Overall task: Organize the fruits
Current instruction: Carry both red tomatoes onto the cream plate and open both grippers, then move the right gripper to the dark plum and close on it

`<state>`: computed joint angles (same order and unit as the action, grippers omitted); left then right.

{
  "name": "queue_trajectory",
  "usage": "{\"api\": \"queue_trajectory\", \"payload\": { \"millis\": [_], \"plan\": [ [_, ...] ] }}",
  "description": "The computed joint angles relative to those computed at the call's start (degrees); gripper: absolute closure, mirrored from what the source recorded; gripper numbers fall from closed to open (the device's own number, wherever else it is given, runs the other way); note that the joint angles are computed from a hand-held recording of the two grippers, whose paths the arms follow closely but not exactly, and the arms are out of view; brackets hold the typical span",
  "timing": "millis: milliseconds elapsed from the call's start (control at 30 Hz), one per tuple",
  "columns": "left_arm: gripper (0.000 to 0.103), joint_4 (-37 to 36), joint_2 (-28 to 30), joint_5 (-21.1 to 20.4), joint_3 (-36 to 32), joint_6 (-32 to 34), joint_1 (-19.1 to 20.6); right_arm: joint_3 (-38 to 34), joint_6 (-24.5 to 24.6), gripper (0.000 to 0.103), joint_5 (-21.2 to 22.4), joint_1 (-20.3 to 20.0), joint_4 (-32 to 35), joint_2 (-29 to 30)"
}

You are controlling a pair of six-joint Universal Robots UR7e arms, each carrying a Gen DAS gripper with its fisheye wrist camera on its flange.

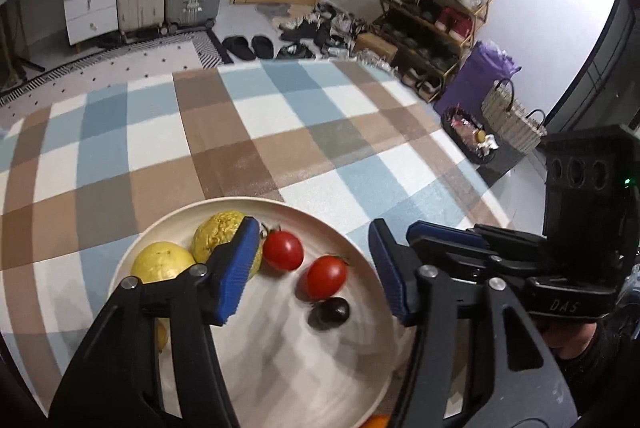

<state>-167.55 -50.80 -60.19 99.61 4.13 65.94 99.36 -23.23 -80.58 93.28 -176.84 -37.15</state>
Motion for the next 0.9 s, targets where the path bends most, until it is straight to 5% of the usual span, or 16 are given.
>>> {"api": "queue_trajectory", "payload": {
  "millis": [233,400,500,700,900],
  "plan": [
    [0.024,-7.29,-5.65,6.32,8.71,-1.12,-4.88,7.48,0.42,0.059,0.39,0.09,-6.03,-5.06],
    [0.022,-11.92,-10.28,11.39,16.47,-3.01,-9.5,13.64,-0.86,0.05,0.66,0.82,-11.25,-8.58],
    [0.017,-13.92,-12.54,15.29,20.99,-4.78,-12.72,17.25,-1.28,0.037,1.22,1.1,-14.19,-10.42],
    [0.003,-17.56,-15.55,21.34,28.63,-8.65,-18.44,22.59,-2.85,0.027,0.88,1.92,-19.28,-12.52],
    [0.001,-20.73,-17.79,24.54,34.52,-12.31,-23.06,27.16,-4.8,0.018,0.23,2.52,-24.03,-13.74]
  ]
}}
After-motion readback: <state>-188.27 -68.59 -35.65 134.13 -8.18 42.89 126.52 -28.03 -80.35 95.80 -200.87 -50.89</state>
